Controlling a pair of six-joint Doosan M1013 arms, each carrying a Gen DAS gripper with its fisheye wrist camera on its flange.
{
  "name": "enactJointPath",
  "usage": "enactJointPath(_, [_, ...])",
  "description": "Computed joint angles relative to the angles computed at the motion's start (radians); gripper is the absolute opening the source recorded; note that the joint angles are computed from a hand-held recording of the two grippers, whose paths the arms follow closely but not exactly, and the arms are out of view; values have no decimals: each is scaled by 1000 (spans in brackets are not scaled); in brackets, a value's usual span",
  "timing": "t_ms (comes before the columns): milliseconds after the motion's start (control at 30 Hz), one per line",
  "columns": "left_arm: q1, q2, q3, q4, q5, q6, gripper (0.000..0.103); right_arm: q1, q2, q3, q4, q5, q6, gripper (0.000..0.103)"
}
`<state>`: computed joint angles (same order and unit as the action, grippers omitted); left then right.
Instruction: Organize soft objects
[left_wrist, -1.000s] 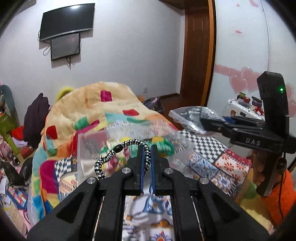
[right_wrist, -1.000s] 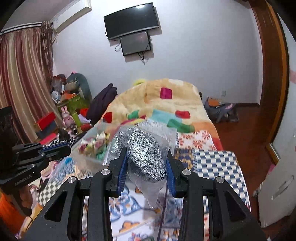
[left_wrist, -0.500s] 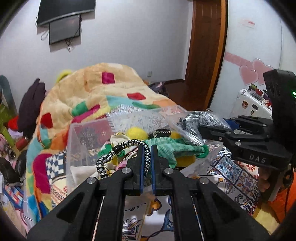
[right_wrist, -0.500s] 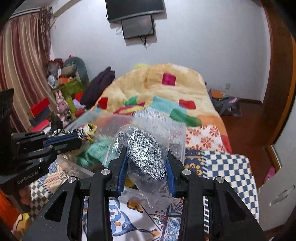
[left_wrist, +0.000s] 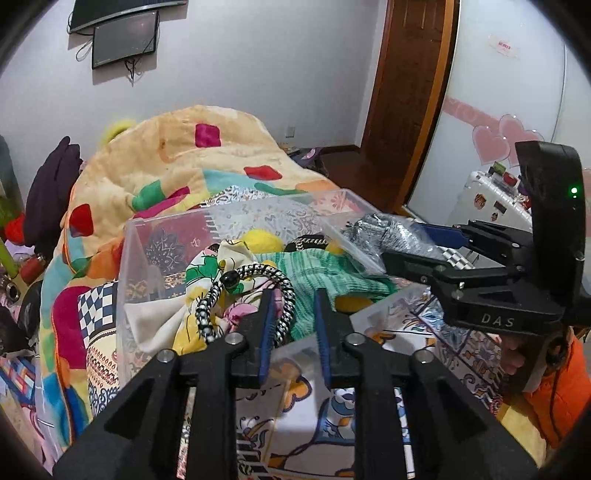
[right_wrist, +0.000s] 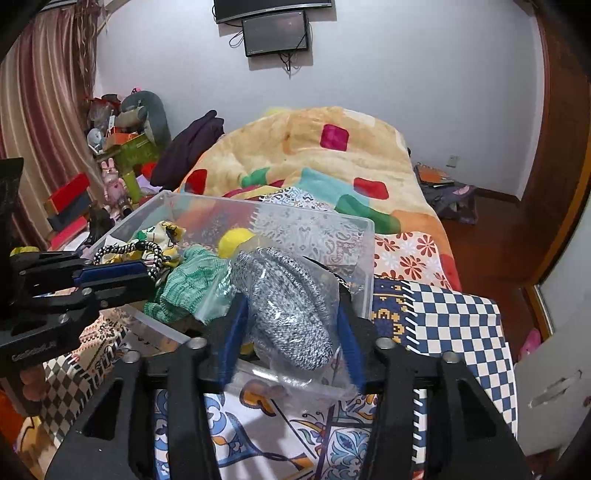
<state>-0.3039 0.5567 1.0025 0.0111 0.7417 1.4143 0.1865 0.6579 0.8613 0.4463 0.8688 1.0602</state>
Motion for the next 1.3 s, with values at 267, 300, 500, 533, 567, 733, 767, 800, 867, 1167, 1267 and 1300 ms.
enactJointPath(267, [-30, -88, 113, 168, -160, -142, 30, -5, -59, 71, 69, -83, -78, 63])
enactJointPath(300, [-34, -99, 126, 200, -179, -171, 34, -6, -70, 82, 87, -96, -94, 63])
enactJointPath(500, [-54, -167, 210, 363, -302, -358, 50, -14, -139, 167, 223, -183, -215, 63])
enactJointPath(533, [-57, -173, 218, 390, -312, -386, 54, -15, -148, 179, 246, -194, -236, 65])
enactJointPath(567, [-62, -184, 231, 447, -327, -448, 57, -17, -158, 192, 273, -206, -257, 66])
enactJointPath(733, [-87, -218, 287, 766, -357, -764, 73, -21, -206, 261, 412, -274, -373, 81])
enactJointPath(767, [-91, -224, 297, 813, -361, -813, 74, -23, -213, 273, 444, -282, -397, 83])
enactJointPath(800, [-94, -227, 302, 830, -363, -831, 75, -24, -218, 282, 468, -288, -416, 85])
enactJointPath(867, [-100, -231, 309, 868, -359, -863, 78, -25, -226, 298, 498, -302, -443, 87])
enactJointPath(1167, [-117, -239, 334, 1082, -323, -1084, 100, -16, -243, 344, 564, -377, -526, 103])
enactJointPath(1267, [-118, -241, 340, 1108, -316, -1109, 100, -16, -244, 347, 563, -377, -523, 103])
enactJointPath(1300, [-118, -241, 341, 1110, -315, -1111, 100, -16, -243, 347, 562, -376, -522, 103])
